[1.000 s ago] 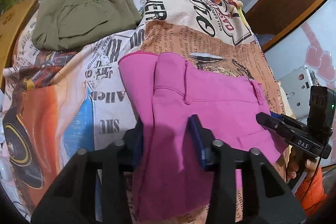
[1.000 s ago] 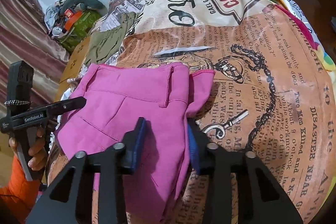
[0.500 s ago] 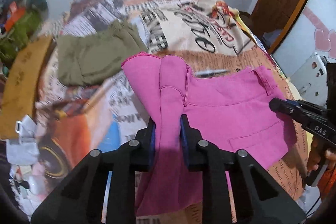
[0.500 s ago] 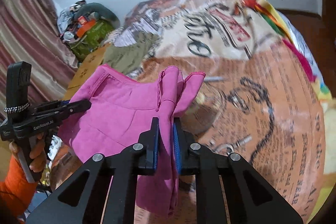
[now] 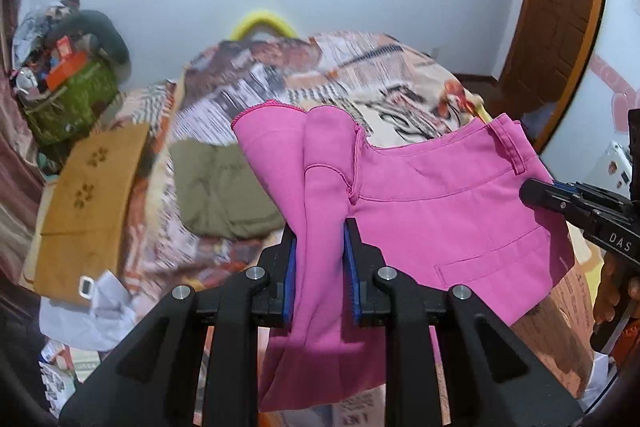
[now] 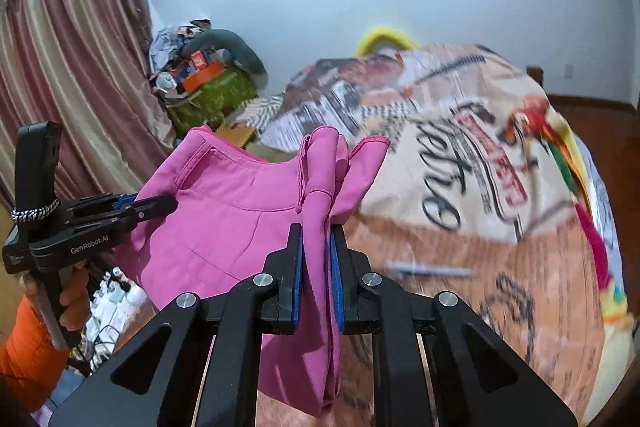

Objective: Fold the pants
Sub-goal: 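Lift the pink trousers with the left gripper and carry them onto the olive trousers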

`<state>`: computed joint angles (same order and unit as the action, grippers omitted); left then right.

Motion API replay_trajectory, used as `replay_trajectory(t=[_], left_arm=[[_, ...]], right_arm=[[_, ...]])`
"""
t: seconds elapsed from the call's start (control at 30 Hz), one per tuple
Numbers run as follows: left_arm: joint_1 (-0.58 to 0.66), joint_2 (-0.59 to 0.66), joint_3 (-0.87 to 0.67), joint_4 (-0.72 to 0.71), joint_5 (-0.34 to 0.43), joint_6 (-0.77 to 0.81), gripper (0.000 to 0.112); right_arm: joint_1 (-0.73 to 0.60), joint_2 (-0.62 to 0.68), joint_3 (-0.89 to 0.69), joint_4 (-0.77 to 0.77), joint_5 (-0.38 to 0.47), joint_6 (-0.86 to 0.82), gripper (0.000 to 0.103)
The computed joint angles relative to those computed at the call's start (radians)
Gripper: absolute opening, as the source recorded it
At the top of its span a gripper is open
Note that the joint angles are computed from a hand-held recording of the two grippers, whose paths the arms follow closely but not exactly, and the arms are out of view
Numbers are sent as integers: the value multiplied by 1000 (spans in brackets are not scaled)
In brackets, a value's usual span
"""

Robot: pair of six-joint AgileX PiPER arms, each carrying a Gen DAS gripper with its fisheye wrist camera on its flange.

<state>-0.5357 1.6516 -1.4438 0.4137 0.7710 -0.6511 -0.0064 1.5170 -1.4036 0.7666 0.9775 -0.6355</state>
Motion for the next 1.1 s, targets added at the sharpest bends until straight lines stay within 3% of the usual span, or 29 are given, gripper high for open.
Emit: replay_trajectory(t=[0.43, 0.77, 0.97, 1.1], left_arm=[[183, 95, -150, -6, -21, 114, 21], [317, 291, -343, -80, -36, 209, 21], [375, 461, -508, -127, -7, 259, 21], [401, 582, -629, -156, 29, 298, 21]], right_arm=[[180, 242, -336, -105, -64, 157, 11], [272, 500, -660, -233, -54, 292, 11], [308, 688, -897, -313, 8, 370, 11], [320, 855, -1130, -358, 105, 433, 11]])
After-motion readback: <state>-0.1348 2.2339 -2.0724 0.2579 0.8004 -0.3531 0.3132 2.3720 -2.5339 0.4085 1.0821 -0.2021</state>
